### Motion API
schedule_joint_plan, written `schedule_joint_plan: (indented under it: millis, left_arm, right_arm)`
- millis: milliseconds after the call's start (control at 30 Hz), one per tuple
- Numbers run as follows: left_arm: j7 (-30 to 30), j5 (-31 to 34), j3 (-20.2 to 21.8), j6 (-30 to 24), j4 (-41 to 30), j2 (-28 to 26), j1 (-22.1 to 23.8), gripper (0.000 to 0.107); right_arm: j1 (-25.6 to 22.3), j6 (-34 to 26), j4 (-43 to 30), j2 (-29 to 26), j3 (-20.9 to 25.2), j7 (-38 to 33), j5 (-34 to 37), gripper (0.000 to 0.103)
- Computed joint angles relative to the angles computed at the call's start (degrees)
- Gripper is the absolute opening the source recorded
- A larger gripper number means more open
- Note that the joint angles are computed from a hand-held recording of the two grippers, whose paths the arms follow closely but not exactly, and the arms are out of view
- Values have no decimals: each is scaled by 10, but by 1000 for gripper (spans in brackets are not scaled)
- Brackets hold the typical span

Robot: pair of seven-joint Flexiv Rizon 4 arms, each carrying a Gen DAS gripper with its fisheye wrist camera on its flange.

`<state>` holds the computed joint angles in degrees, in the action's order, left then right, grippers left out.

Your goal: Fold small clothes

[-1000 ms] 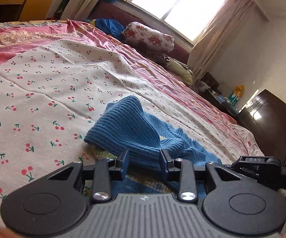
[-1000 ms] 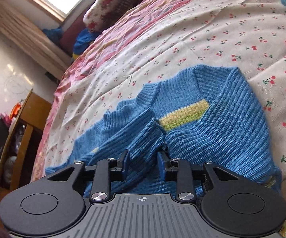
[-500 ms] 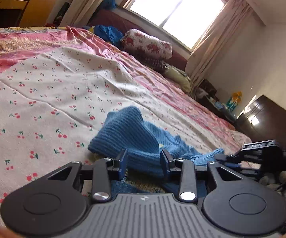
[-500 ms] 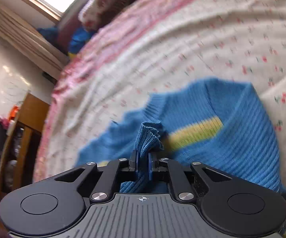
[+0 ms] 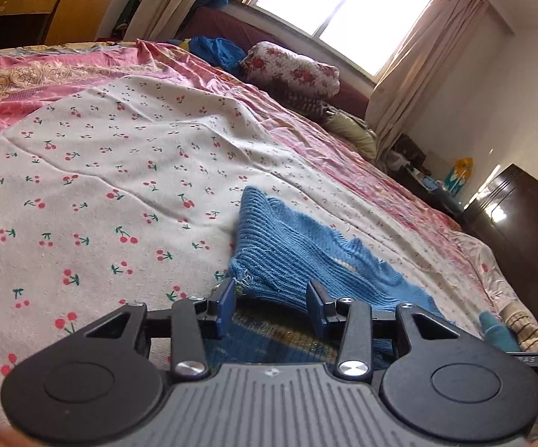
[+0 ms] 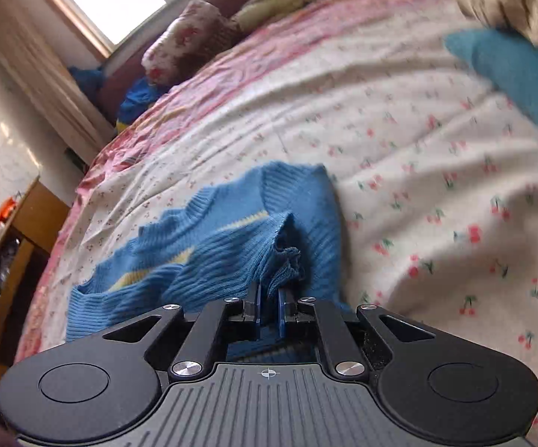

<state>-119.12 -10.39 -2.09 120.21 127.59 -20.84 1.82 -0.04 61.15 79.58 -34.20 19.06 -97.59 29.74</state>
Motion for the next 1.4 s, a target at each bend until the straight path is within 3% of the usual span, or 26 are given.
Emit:
schedule_joint_plan:
  millis: [133, 300, 367, 433, 500, 567, 600, 667, 700, 767, 833, 900, 1033, 1167, 1300, 1400]
  left_arm:
    - [30, -25, 19, -6, -10, 0, -29, 47]
    - [69, -32, 20, -17, -33, -5, -38, 47]
    - [82, -29, 15, -27, -48, -11, -35, 47]
    - [101, -25, 12, -44, -66, -19, -33, 47]
    - [137, -56, 41, -76, -85, -30, -66, 47]
    - [194, -128, 81, -110, -93, -39, -115, 47]
    - [201, -136, 86, -117, -90, -40, -118, 46]
    - [166, -89, 81, -118, -80, -30, -95, 45]
    - [185, -108, 85, -118, -75, -26, -102, 44]
    - [203, -134, 124, -129, -76, -24, -142, 43]
    - [214, -156, 152, -136, -83, -24, -173, 43]
    - [228, -173, 175, -135, -95, -32, -199, 43]
    - [250, -219, 303, -225, -139, -70, -310, 43]
    - [227, -184, 365, -258, -150, -78, -355, 43]
    - [202, -154, 381, -275, -148, -70, -366, 43]
    - [185, -128, 401, -303, -154, -69, -379, 43]
  right_arm:
    - [0, 5, -5, 6, 2, -24, -2, 14]
    - [31, 106, 42, 30, -25, -29, -43, 16]
    - [32, 134, 47, 27, -16, -39, -63, 16]
    - [12, 107, 29, 14, 18, -72, -72, 16]
    - [15, 70, 11, -1, 23, -88, -88, 16]
    - [58, 69, 16, -11, -30, -51, -138, 13]
    - [69, 76, 19, -18, -46, -28, -163, 3]
    - [52, 73, 7, -28, -29, -38, -155, 1]
    - [49, 69, 6, -26, -28, -32, -156, 1]
    - [49, 90, 19, -17, -28, -32, -163, 4]
    - [40, 120, 34, -9, -12, -52, -161, 16]
    - [26, 118, 33, -9, 11, -72, -158, 16]
    - [71, 95, 34, -19, -47, -34, -217, 12]
    - [46, 105, 39, -11, -15, -45, -202, 16]
    - [16, 116, 62, 9, 22, -89, -173, 16]
    - [44, 106, 76, 14, -14, -80, -199, 14]
